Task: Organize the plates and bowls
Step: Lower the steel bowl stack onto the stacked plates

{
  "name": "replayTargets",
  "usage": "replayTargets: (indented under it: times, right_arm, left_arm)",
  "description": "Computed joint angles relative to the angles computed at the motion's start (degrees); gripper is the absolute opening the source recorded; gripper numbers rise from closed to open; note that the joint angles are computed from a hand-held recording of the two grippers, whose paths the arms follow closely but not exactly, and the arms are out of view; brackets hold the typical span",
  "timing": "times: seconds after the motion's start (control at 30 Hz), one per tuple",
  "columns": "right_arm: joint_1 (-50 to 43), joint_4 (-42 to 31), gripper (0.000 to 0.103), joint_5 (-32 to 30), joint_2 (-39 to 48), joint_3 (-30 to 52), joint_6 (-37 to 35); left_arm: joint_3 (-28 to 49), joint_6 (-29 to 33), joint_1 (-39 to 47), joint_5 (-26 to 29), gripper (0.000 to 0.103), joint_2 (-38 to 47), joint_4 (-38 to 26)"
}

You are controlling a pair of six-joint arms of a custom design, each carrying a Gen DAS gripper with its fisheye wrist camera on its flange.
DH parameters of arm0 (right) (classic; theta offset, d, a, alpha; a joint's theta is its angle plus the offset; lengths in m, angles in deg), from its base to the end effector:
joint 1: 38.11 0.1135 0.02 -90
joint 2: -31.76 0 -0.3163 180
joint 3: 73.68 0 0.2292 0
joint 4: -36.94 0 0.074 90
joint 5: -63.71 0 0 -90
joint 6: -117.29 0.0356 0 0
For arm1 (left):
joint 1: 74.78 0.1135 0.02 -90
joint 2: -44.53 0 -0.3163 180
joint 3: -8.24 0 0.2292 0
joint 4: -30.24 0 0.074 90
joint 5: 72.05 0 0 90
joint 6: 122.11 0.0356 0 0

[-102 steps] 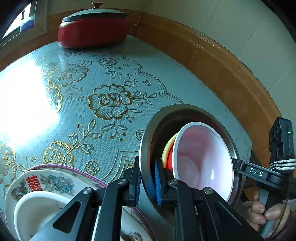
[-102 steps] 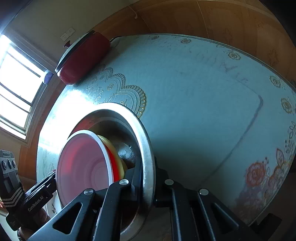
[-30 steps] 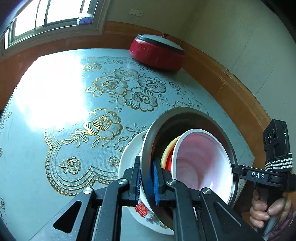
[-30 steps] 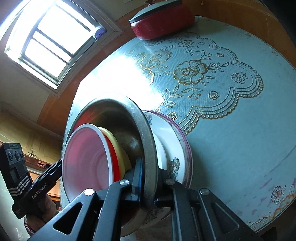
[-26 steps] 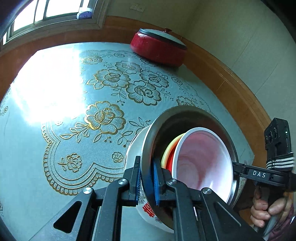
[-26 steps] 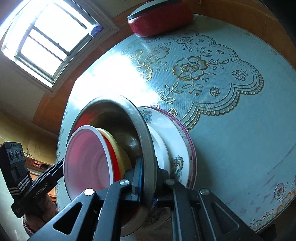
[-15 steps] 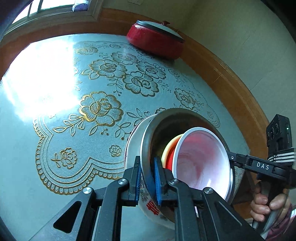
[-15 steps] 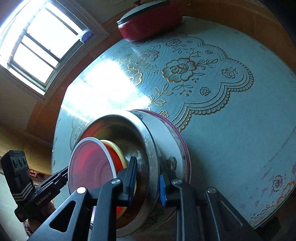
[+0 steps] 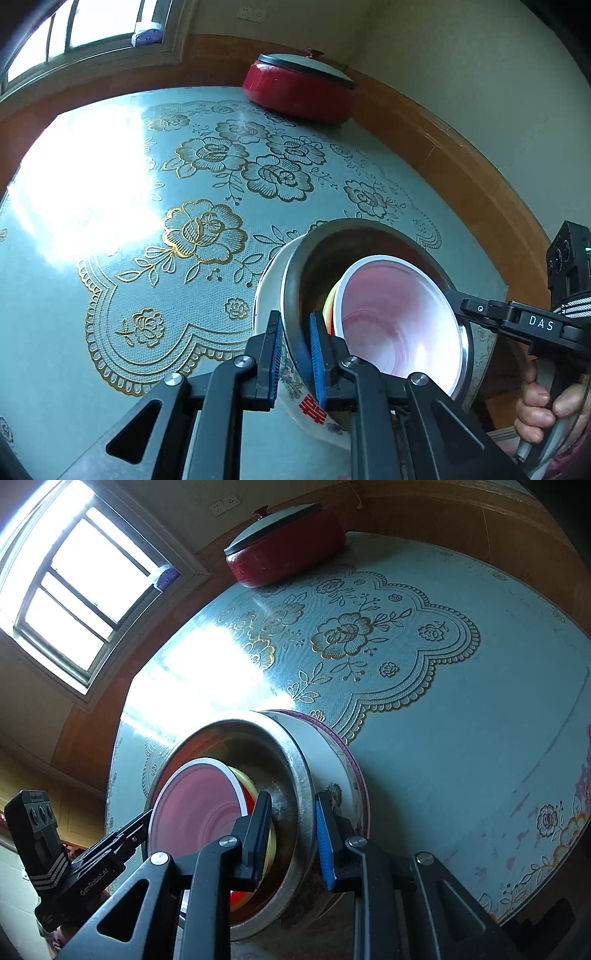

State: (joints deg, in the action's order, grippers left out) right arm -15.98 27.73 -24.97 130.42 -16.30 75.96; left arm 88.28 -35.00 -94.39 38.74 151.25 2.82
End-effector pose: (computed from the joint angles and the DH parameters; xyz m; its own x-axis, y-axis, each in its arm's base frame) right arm 0.2871 0.1159 0.1904 -0.7446 0.5076 -0.4335 0.2969 0.8335 0.4660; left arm 0.3525 -0.1390 0.2266 -0.7878 0.2306 -0.5711 0.4707 0.8235 -0.3167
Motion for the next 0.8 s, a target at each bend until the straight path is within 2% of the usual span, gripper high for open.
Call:
replayTargets:
  times: [0.43, 0.47, 0.6, 0.8]
  right_arm:
    - [4.88, 0.19, 0.021, 8.04, -0.05, -1.07, 5.34]
    - [5.06, -0.62, 0.017, 8.61, 0.15, -0.63, 5.33]
    - [4.54, 0.08, 0.013, 6.76, 1.3, -0.81, 4.72]
    - [3.1, 1.65, 0.016, 4.38, 0.55, -1.72, 1.47]
  left_arm:
    - [-0.59, 5.82, 0.13, 0.4, 0.017, -0.68, -0.25]
    - [-0.69, 6.01, 0.09, 0.2, 0.018, -0.75, -0.21]
    - [-0.97, 5.43, 0.1, 0.05, 0.018, -0.87, 0.01]
    - [-2.53, 2.57, -1.43, -3.94, 0.018, -2.16, 1.37]
